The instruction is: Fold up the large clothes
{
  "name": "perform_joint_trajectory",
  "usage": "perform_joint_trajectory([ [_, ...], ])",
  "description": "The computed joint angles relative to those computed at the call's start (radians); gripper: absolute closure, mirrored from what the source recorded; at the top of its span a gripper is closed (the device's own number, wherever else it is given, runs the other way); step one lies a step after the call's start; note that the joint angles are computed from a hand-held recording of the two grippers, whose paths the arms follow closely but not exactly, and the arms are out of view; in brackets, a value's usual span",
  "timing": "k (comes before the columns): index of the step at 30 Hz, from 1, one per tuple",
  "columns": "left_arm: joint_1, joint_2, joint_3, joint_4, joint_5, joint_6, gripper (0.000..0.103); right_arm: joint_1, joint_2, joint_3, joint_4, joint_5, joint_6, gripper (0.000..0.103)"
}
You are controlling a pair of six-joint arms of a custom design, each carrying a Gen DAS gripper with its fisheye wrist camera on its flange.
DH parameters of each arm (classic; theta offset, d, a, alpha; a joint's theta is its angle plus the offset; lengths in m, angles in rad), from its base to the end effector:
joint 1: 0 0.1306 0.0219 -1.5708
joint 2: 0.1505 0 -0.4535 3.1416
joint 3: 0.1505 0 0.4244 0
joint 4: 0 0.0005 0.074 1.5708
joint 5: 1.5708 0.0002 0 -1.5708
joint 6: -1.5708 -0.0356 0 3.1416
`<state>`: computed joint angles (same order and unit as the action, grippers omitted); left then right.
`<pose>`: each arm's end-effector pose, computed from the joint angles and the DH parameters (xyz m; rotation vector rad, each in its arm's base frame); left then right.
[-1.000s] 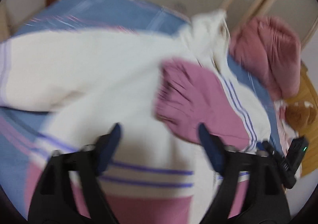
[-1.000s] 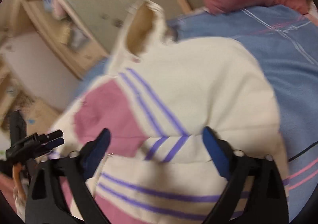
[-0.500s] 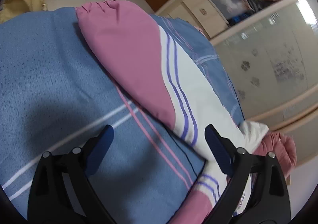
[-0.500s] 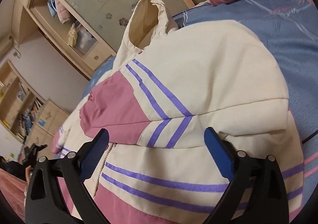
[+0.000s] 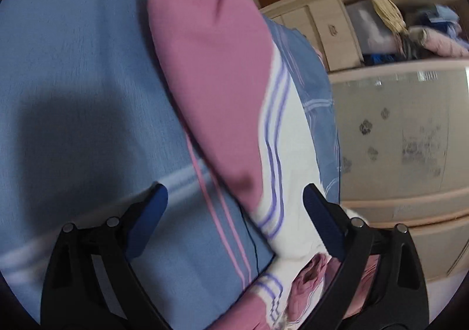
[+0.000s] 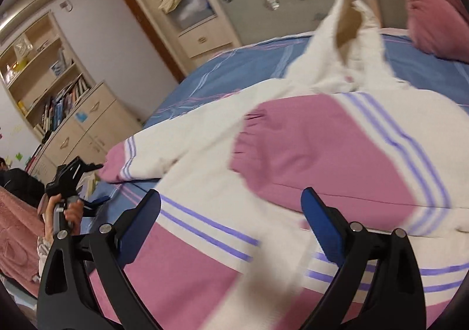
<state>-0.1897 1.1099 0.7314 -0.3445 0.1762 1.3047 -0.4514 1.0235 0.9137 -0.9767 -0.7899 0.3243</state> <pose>0.3517 -0.0744 0.3333 -1.2268 2.1543 -0.9202 0.2937 -0.1149 0.4146 -0.0912 2.3359 0.6801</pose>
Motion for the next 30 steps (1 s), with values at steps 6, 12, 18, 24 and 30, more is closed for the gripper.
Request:
perform_joint_trajectory([
  [6, 0.138, 0.053, -0.021, 0.134, 0.113, -0.071, 0.015, 0.130, -0.006, -0.049, 0.029, 0.046, -0.049, 0.006],
  [12, 0.133, 0.081, -0.042, 0.255, 0.095, -0.118, 0.095, 0.103, -0.009, -0.078, 0.002, 0.026, -0.031, 0.006],
  [18, -0.046, -0.040, -0.004, 0.347, -0.141, -0.255, 0.097, -0.041, 0.022, -0.091, -0.033, -0.050, 0.014, 0.006],
  [24, -0.386, 0.039, 0.235, 0.247, -0.354, -0.588, 0.095, -0.200, 0.059, -0.070, -0.115, -0.133, 0.076, 0.006],
  [30, -0.623, 0.316, 0.465, 0.090, -0.147, -0.765, 0.090, -0.349, 0.089, -0.038, -0.186, -0.156, 0.142, 0.006],
])
